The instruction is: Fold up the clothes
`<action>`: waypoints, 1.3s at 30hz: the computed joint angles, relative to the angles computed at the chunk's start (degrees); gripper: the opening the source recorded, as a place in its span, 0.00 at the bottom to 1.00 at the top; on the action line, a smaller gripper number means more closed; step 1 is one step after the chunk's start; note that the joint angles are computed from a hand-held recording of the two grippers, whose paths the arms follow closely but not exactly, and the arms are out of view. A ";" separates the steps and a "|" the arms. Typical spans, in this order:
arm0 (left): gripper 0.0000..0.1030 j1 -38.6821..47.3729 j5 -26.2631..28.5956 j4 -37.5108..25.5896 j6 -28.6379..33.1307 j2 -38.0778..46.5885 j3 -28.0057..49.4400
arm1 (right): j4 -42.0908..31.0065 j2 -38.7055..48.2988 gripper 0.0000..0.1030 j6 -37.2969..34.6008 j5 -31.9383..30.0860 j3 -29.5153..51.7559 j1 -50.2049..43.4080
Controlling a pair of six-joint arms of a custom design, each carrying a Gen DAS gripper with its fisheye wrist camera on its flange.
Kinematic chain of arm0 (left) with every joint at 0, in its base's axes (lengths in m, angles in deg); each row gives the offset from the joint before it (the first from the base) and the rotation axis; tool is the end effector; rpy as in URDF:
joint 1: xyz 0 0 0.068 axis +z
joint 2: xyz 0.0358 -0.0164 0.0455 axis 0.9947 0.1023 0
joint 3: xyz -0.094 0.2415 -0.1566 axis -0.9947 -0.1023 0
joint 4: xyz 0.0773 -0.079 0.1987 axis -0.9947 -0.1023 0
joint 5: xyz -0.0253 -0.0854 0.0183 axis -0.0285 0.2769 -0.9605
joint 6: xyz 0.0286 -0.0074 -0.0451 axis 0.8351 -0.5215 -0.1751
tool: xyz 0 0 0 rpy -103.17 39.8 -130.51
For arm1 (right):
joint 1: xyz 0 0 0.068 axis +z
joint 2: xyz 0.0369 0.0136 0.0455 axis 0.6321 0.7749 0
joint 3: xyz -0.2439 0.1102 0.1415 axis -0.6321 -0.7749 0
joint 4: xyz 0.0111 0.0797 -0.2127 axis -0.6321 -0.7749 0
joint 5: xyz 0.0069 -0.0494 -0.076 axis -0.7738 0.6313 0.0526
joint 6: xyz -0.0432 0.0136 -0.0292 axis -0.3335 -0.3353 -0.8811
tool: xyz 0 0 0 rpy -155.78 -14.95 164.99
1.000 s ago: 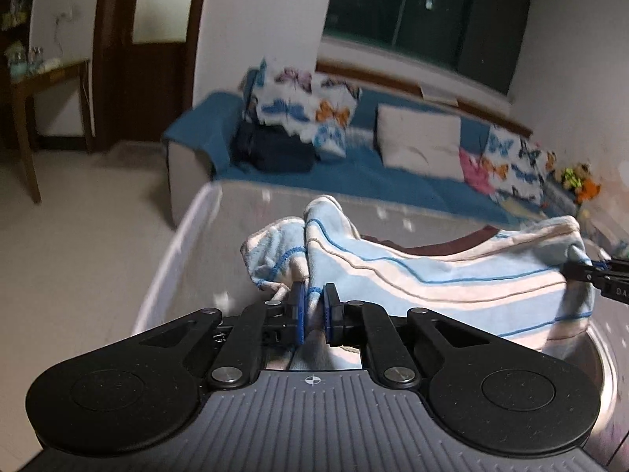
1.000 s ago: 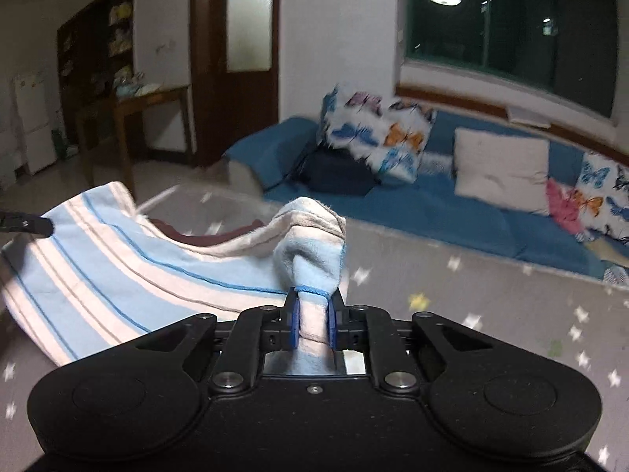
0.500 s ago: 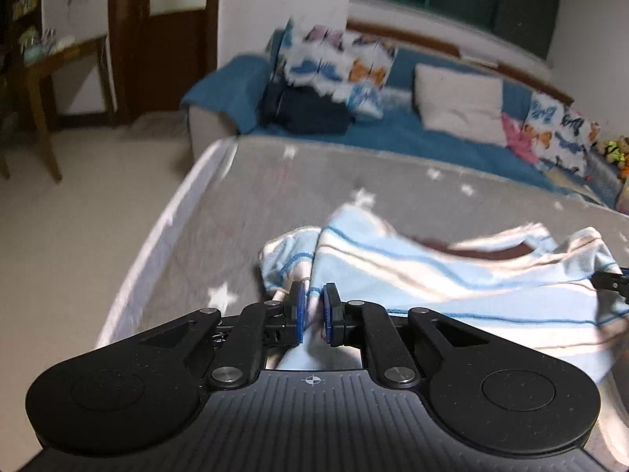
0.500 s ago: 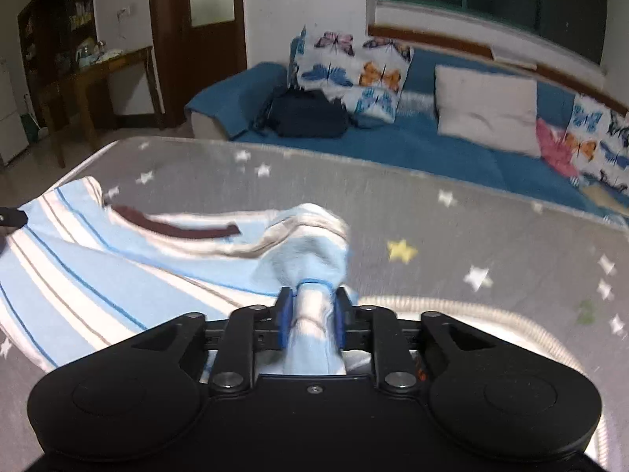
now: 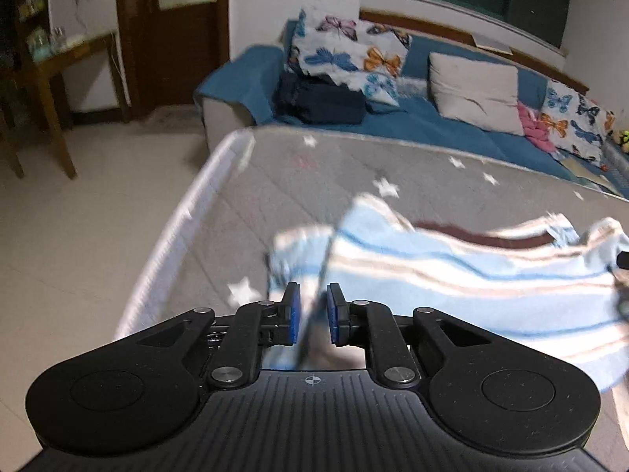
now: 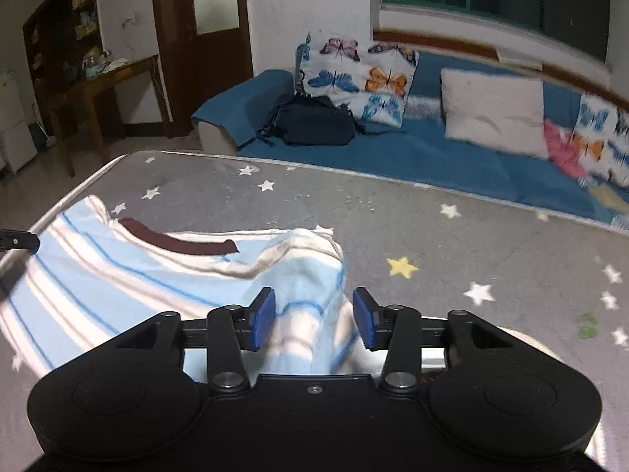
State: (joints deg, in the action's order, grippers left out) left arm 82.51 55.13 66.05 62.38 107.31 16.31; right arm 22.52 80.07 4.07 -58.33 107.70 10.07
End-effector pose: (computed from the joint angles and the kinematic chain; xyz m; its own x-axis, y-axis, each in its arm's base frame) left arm 0.2244 -0.0089 0.2367 -0.6570 0.0227 -0.7536 0.0850 0.9954 -0.0441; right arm 0.2298 -0.1077 0.1137 -0.5862 -0.0532 -0.8084 -0.1379 0.9898 0.0348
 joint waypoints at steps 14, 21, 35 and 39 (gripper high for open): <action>0.08 -7.93 -6.76 5.46 -0.68 13.19 6.48 | 4.17 2.42 0.15 -3.39 1.02 -1.03 2.12; 0.04 -4.24 -7.19 8.93 -6.34 7.60 4.61 | 7.05 -1.43 0.11 2.60 -1.39 -0.30 4.40; 0.16 -2.49 -9.93 4.97 -7.55 9.39 5.68 | -1.01 -4.54 0.39 -3.80 -4.56 -0.31 0.53; 0.27 -2.59 -10.20 3.59 -5.56 3.68 3.63 | -3.14 -10.11 0.39 -6.42 -8.36 -4.09 -2.65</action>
State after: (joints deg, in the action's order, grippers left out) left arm 79.92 44.93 69.65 56.81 110.99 19.93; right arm 19.39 69.96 -2.35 -66.69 103.62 7.42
